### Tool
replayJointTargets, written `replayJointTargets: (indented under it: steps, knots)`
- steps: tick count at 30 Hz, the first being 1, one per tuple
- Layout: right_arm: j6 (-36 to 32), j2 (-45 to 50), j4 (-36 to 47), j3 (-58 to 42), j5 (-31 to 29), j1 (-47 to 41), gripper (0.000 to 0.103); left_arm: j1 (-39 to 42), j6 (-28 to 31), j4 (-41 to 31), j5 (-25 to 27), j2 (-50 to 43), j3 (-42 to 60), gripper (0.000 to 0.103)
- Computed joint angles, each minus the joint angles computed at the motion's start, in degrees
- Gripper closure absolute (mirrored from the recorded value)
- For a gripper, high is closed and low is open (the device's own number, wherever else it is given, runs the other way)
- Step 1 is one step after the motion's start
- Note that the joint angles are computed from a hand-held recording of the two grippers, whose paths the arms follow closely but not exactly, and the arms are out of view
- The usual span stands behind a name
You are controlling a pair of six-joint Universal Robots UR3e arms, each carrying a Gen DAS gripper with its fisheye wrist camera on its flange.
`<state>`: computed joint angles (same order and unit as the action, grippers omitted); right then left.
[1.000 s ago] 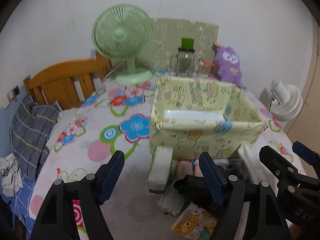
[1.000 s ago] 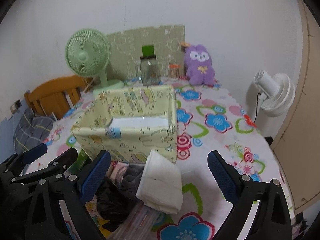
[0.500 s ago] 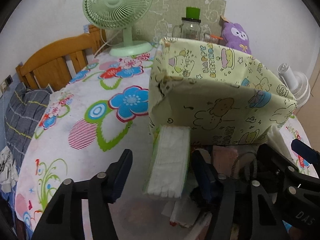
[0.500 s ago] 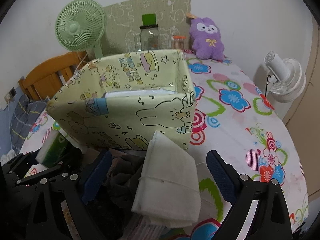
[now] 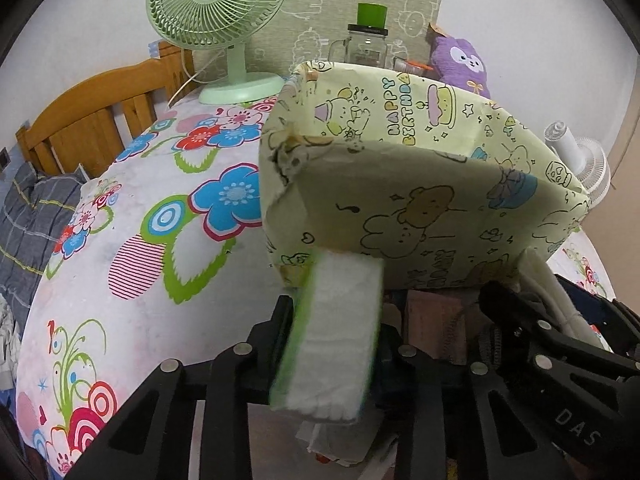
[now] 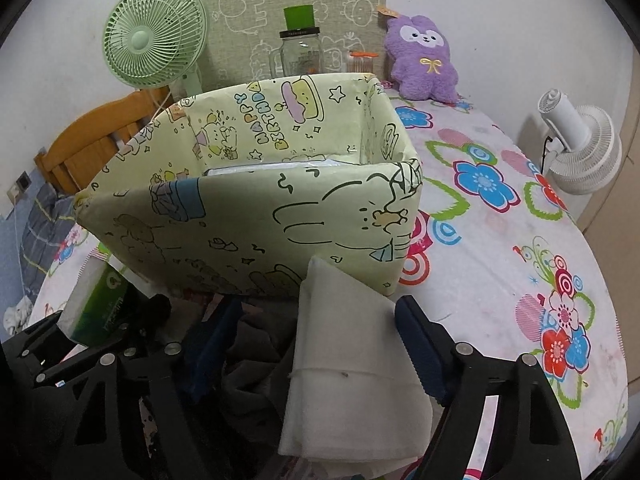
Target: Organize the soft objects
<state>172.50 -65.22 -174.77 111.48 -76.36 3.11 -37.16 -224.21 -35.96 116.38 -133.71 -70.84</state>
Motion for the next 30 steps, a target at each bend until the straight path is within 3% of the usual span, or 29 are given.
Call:
replayJointTargets:
  steps: [11, 24, 26, 30]
  knots:
    - [0.81, -1.64, 3.89, -0.23, 4.03, -1.93, 0.038, -0.83, 1.21, -0.43, 0.17, -0.13, 1.97, 0.080]
    - [1.02, -4.23, 4.24, 0.46, 5.00, -3.59, 0.039, -1.95, 1.92, -3.03, 1.58, -1.02, 6.80, 0.080]
    - [0.49, -3.98, 5.77, -0.30, 5.16, -3.59, 0.055, -2.16, 2.20, -3.40, 1.43, -1.47, 7.77, 0.080]
    - [-0.13, -4.59, 5.30, 0.21, 5.74, -3.70, 0.062, -2.44, 2.86, -4.31, 1.24, -2.49, 9.90, 0.080]
